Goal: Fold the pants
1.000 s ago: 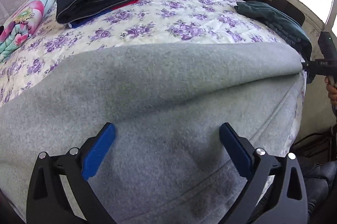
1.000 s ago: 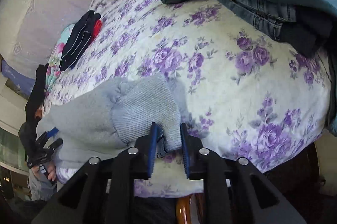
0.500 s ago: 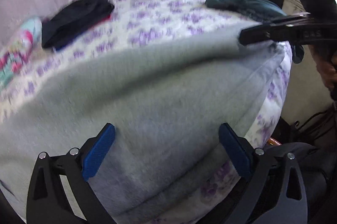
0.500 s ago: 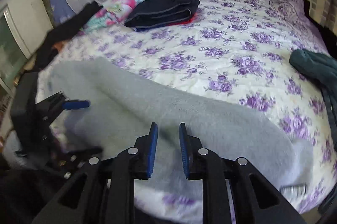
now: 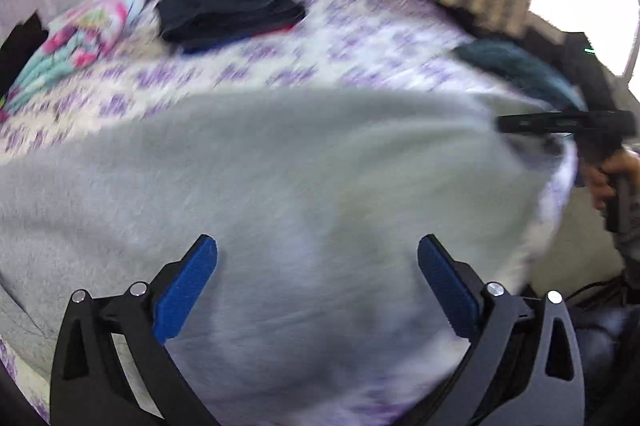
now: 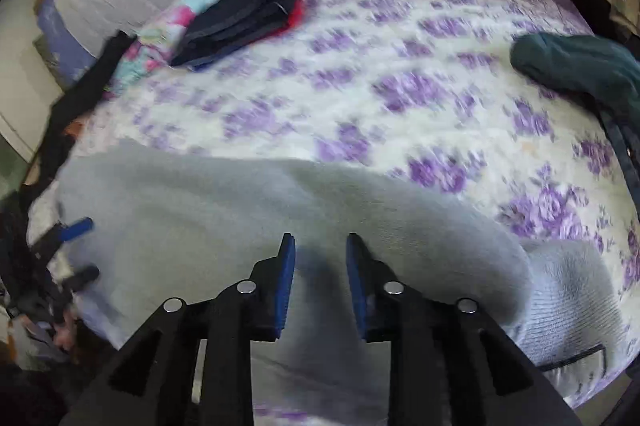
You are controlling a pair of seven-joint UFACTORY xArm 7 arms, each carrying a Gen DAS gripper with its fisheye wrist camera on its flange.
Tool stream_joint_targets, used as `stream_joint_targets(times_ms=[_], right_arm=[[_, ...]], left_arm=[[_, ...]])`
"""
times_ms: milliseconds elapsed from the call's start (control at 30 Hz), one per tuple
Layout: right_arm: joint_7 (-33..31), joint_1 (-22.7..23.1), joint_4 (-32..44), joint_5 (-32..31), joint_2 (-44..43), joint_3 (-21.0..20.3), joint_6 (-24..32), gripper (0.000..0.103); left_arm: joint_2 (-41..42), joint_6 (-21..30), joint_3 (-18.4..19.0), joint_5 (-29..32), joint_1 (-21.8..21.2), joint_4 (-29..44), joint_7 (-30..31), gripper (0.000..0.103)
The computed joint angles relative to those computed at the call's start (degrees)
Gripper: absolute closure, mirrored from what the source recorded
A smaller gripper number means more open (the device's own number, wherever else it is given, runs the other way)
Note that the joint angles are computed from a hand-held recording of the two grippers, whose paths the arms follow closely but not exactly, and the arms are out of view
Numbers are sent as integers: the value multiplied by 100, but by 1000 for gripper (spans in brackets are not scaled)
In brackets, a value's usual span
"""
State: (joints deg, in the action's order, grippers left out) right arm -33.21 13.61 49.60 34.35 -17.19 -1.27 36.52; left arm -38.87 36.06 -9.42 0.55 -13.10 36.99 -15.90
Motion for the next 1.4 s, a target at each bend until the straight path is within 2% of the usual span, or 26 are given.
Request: stream_joint_targets(times_ms=[33,67,100,133,200,300,367,433,567,633,667,733,800,900,933,967,1000,1167,1233,1300,1367,1400], right_arm=[[-34,10,-39,200,25,-77,-81,100],[-115,38,-137,490,-111,-178,-84,96],[-243,59,-285,768,-425,-317,31,87],[-286,22,-458,815,-752,-364,46,64],[-165,-176,-991,651,-1645,-416,-101,30],[277,-418,-1506,323,-2452,-680,135,28],[476,-418,-1819,364,-2755,-984,321,28],[514,-303,-2116,573,-2848,-1150,128,28],[-88,632,-2338,1934,-2584,-1852,-579,28],[-349,902,-2195,2656,-2157,-2117,-731,28],[-518,1024,-2113,3051,-1984,-2293,-670,28],[-1038,1359,-1943,4119,-1680,-2902,-313,28],[-1295,1376,-1840,4647,-1447,-3024,-88,28],[-1598,1230,-1883,4998,-1425,-2707,-277,26],[-1694,1166,-1908,5100,-1447,-2556,-403,38],[-1765,1085,-1942,5178,-1490,-2352,-613,54],[-1782,981,-1978,5112,-1558,-2081,-873,75],[-2179,630,-2018,5345,-1708,-1619,-1004,80],[-2250,465,-2043,5336,-1753,-1361,-1155,81],[-2269,292,-2042,5200,-1804,-912,-1523,81],[-2381,146,-2050,5101,-1925,-462,-1880,81],[-2458,133,-2047,5052,-2006,-255,-2086,81]], left_arm=[[73,56,36,-1,58,-52,-29,4],[-71,-127,109,-89,3,-213,-25,4],[-145,-114,17,-35,60,-202,-112,5],[-298,-81,-28,25,65,-216,-116,5],[-600,-177,-121,149,137,-309,-184,5],[-685,-137,-113,200,158,-265,-180,5],[-589,-110,-153,242,223,-190,-235,5],[-510,-154,-143,217,210,-171,-282,5],[-618,-185,-139,180,148,-266,-337,5],[-757,-119,-201,223,182,-320,-421,5],[-824,-83,-207,224,182,-341,-456,5],[-867,-56,-215,233,191,-366,-504,5],[-824,7,-232,253,221,-357,-560,5],[-706,-36,-198,219,151,-324,-559,5],[-636,-82,-188,196,98,-261,-529,5],[-557,-141,-196,183,42,-181,-492,5],[-418,-259,-242,204,-33,-37,-410,5],[551,-623,-549,367,-231,748,-202,5],[1105,-621,-867,705,-41,1129,-404,5],[1666,-255,-1216,1224,242,1547,-895,5],[2082,43,-1185,1199,239,1732,-943,4],[2144,-147,-909,1032,30,1622,-919,4]])
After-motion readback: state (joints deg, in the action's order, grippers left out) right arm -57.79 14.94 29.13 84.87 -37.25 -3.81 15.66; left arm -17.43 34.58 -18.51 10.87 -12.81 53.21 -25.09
